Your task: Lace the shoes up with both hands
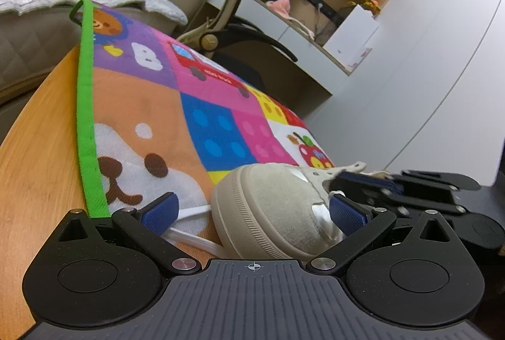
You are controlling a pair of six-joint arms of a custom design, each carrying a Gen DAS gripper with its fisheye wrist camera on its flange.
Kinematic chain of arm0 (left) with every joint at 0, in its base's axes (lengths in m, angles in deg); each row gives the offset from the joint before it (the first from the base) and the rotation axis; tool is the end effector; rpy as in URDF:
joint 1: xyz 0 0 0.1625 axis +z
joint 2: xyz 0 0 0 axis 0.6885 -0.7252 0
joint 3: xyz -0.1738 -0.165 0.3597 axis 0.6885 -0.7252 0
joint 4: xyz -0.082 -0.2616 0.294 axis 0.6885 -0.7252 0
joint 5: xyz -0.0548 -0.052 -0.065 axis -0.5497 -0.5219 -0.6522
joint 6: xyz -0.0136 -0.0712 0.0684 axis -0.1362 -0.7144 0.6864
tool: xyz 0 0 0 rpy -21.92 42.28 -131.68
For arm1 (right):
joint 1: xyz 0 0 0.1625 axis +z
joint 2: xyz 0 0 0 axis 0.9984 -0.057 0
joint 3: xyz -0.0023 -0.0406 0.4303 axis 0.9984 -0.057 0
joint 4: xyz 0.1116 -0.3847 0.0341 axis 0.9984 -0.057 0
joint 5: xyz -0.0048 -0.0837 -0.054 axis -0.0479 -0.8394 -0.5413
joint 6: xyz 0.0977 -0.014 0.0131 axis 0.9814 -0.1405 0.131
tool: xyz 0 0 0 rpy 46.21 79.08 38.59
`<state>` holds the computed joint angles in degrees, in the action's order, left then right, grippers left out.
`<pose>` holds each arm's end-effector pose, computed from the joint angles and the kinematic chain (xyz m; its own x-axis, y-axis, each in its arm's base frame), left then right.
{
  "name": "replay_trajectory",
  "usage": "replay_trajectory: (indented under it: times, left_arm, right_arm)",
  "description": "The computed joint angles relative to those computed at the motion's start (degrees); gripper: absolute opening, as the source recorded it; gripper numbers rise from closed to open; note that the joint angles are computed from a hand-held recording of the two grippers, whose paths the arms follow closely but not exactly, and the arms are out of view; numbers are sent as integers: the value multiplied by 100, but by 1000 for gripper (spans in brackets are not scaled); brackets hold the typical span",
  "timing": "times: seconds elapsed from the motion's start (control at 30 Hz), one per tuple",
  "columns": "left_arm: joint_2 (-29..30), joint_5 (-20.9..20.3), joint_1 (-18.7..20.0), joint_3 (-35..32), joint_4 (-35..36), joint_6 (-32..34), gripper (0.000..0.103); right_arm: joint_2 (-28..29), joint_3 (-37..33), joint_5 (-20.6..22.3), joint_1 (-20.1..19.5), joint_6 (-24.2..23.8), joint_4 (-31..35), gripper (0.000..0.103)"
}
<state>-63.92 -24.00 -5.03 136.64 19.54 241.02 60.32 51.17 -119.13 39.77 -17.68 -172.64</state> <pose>0.0406 -0.2342 0.2770 -0.9872 -0.0272 -0.1569 0.1275 0.4555 -0.8810 0.3292 -0.2783 -0.0586 -0.2687 -0.7938 0.5455 -0.9631 0.2284 -0.1421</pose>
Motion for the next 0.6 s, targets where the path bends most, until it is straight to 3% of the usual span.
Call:
replay_trajectory:
  times: [0.33, 0.47, 0.53, 0.6]
  left_arm:
    - [-79, 191, 179, -7, -137, 124, 103]
    - [-99, 250, 239, -10, -177, 167, 103]
    - [-109, 298, 289, -19, -204, 202, 103]
    - [-115, 327, 319, -25, -220, 223, 103]
  right_arm:
    - [-885, 329, 20, 189, 244, 447, 13]
    - [-1039, 154, -59, 136, 793, 1378, 13]
    - [-929, 76, -150, 47, 1011, 1479, 13]
    - [-919, 47, 45, -134, 1290, 1668, 13]
